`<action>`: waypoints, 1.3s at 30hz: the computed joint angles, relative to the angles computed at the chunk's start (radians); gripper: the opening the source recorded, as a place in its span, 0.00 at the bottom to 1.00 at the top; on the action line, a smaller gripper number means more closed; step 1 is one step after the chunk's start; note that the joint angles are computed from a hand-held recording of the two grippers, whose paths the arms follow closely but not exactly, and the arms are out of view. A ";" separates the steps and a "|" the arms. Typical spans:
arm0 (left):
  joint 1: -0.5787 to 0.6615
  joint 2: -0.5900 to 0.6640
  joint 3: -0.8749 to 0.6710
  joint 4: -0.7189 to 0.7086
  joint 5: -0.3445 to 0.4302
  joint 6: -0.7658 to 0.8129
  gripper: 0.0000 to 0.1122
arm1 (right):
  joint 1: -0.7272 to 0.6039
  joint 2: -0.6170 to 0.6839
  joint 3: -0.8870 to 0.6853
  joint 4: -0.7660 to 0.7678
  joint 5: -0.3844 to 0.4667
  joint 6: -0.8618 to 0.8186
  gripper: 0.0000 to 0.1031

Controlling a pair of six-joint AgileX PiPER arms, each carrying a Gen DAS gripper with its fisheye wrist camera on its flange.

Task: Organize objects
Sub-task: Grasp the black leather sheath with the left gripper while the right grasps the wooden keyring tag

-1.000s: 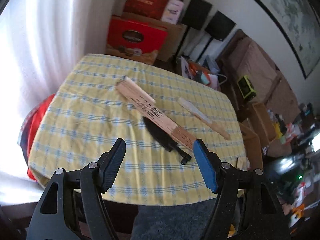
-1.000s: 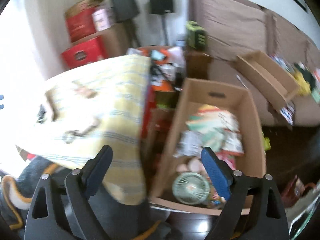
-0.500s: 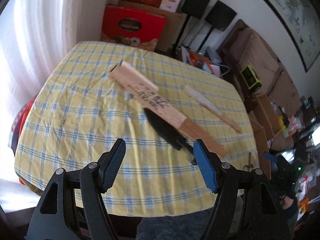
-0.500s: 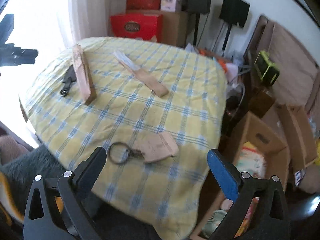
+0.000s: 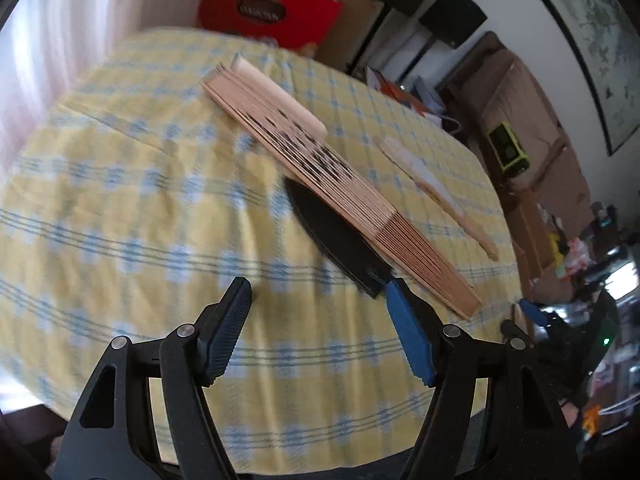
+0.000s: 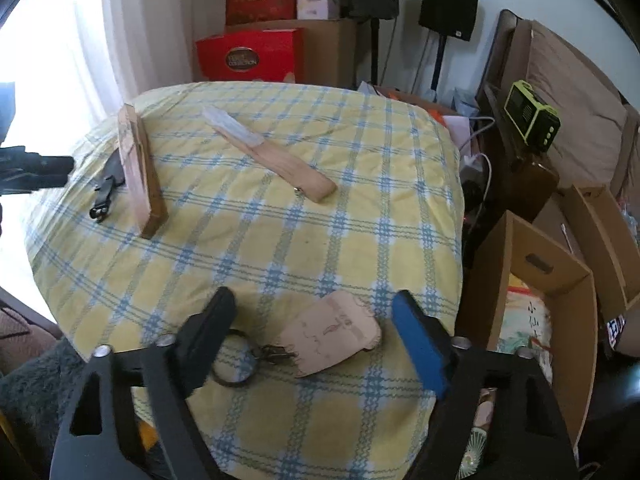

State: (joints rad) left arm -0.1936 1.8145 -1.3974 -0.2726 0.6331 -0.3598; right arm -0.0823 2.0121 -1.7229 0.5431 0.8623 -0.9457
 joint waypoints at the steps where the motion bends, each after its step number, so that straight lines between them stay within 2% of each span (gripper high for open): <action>1: -0.006 0.005 -0.005 0.012 -0.007 -0.016 0.60 | 0.002 -0.007 0.010 0.005 -0.005 -0.008 0.65; 3: -0.014 0.017 -0.027 0.020 0.000 -0.021 0.60 | 0.007 -0.021 0.027 0.015 -0.005 -0.023 0.40; 9: -0.043 0.051 -0.100 0.049 0.031 -0.060 0.60 | 0.018 -0.032 0.041 0.008 -0.009 -0.005 0.37; 12: -0.059 0.061 -0.128 0.060 0.030 -0.072 0.60 | 0.006 -0.035 0.038 0.032 0.005 0.004 0.28; 14: -0.078 0.077 -0.151 0.123 0.045 -0.117 0.60 | 0.002 -0.037 0.034 0.035 0.018 0.013 0.28; 16: -0.082 0.084 -0.154 0.143 0.054 -0.141 0.60 | 0.001 -0.043 0.045 0.037 0.014 0.002 0.35; 17: -0.081 0.085 -0.148 0.138 0.050 -0.144 0.60 | 0.002 -0.043 0.045 0.030 0.016 0.002 0.55; 18: -0.080 0.084 -0.142 0.136 0.046 -0.150 0.60 | 0.004 -0.044 0.047 0.017 0.016 0.009 0.69; 19: -0.080 0.084 -0.137 0.137 0.039 -0.155 0.60 | 0.004 -0.052 0.064 0.018 0.005 0.005 0.71; 25: -0.109 0.130 -0.184 0.274 0.011 -0.262 0.60 | 0.028 -0.107 0.180 0.055 -0.089 -0.055 0.72; 28: -0.138 0.171 -0.240 0.391 0.036 -0.351 0.61 | 0.031 -0.114 0.199 0.072 -0.110 -0.067 0.70; 29: -0.149 0.182 -0.254 0.423 0.040 -0.373 0.66 | 0.027 -0.117 0.207 0.091 -0.110 -0.082 0.61; 30: -0.153 0.189 -0.259 0.430 0.034 -0.372 0.71 | 0.021 -0.117 0.210 0.111 -0.105 -0.099 0.45; 31: -0.160 0.198 -0.264 0.436 0.020 -0.368 0.78 | 0.017 -0.124 0.222 0.126 -0.111 -0.111 0.40; 34: -0.184 0.225 -0.298 0.508 0.044 -0.407 0.80 | 0.020 -0.133 0.235 0.127 -0.128 -0.107 0.40; 37: -0.182 0.226 -0.293 0.510 0.029 -0.391 0.80 | 0.020 -0.137 0.243 0.131 -0.134 -0.109 0.40; 38: -0.180 0.219 -0.284 0.518 0.029 -0.382 0.69 | 0.020 -0.138 0.243 0.131 -0.132 -0.108 0.40; 39: -0.178 0.207 -0.267 0.527 0.028 -0.378 0.64 | 0.020 -0.136 0.240 0.130 -0.128 -0.105 0.40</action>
State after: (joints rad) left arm -0.3720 2.0211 -1.6648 0.2547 0.6607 -0.7382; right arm -0.0626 1.8763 -1.4831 0.6728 0.7341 -1.0509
